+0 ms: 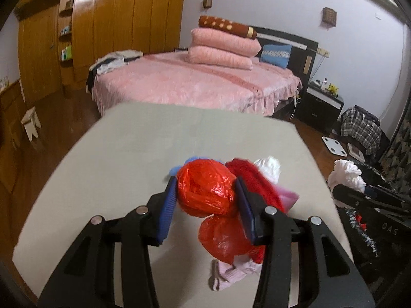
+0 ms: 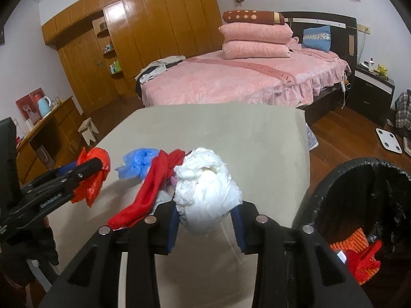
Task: Collect trash
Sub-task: 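Grasp the red plastic bag with the left gripper while the right gripper holds tissues, then carry both grippers over the bin and open them, dropping red bag and tissues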
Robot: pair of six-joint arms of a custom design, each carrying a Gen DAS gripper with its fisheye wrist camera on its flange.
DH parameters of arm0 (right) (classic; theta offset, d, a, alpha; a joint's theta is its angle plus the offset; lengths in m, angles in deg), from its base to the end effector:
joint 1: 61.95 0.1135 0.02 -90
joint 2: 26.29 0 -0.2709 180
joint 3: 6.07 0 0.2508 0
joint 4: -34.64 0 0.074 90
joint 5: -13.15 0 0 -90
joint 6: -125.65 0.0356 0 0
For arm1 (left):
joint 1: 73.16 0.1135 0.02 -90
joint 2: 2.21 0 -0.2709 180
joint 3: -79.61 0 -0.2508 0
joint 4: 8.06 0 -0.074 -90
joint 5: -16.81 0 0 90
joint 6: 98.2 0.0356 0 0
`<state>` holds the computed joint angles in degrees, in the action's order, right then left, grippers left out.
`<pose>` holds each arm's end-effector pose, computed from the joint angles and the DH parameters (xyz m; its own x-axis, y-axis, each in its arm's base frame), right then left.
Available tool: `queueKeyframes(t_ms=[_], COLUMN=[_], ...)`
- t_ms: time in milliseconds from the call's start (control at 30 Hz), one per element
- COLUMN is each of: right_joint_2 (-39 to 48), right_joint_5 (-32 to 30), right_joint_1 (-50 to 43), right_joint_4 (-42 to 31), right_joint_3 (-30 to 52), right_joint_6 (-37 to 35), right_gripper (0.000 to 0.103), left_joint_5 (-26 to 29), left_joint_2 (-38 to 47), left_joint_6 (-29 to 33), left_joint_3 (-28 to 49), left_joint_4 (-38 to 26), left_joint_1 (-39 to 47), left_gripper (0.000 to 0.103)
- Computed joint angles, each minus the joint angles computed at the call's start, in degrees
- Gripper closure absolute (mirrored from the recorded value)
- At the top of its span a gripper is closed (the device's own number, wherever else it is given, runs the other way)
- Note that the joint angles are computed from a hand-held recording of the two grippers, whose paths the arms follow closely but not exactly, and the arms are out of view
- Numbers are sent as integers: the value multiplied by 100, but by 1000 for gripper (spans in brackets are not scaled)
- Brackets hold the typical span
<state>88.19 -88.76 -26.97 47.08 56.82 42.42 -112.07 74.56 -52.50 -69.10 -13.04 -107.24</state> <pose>0.3010 0.2196 0.0948 -0.5953 -0.2757 -0.7547 -0.6263 0.7477 0.2208 0.1770 -0.0928 0.1199 -0.5306 -0.2974 -0.7937 -0.3708 0.9235 -0.0982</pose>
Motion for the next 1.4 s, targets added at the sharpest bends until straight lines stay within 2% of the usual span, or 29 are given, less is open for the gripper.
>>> queueKeyframes(t_ms=[233, 567, 1000, 1400], right_joint_2=[-554, -1285, -2102, -2387], right_joint_5=[-52, -208, -256, -431], right_joint_1=[-173, -548, -1412, -2461], right_joint_4=[-82, -96, -114, -163], right_joint_3=[-265, -692, -1253, -1421], right_joint_6=[-5, -51, -332, -549], right_gripper=[67, 67, 67, 67], left_joint_5=[-400, -718, -755, -361], left_joint_2=[-441, 0, 969, 1986], left_joint_6=[-58, -37, 323, 806], left_joint_3=[399, 1105, 2151, 2972], left_joint_4=[-575, -757, -556, 66], left_joint_1=[-529, -1205, -1724, -1929], left_gripper=[59, 59, 59, 59])
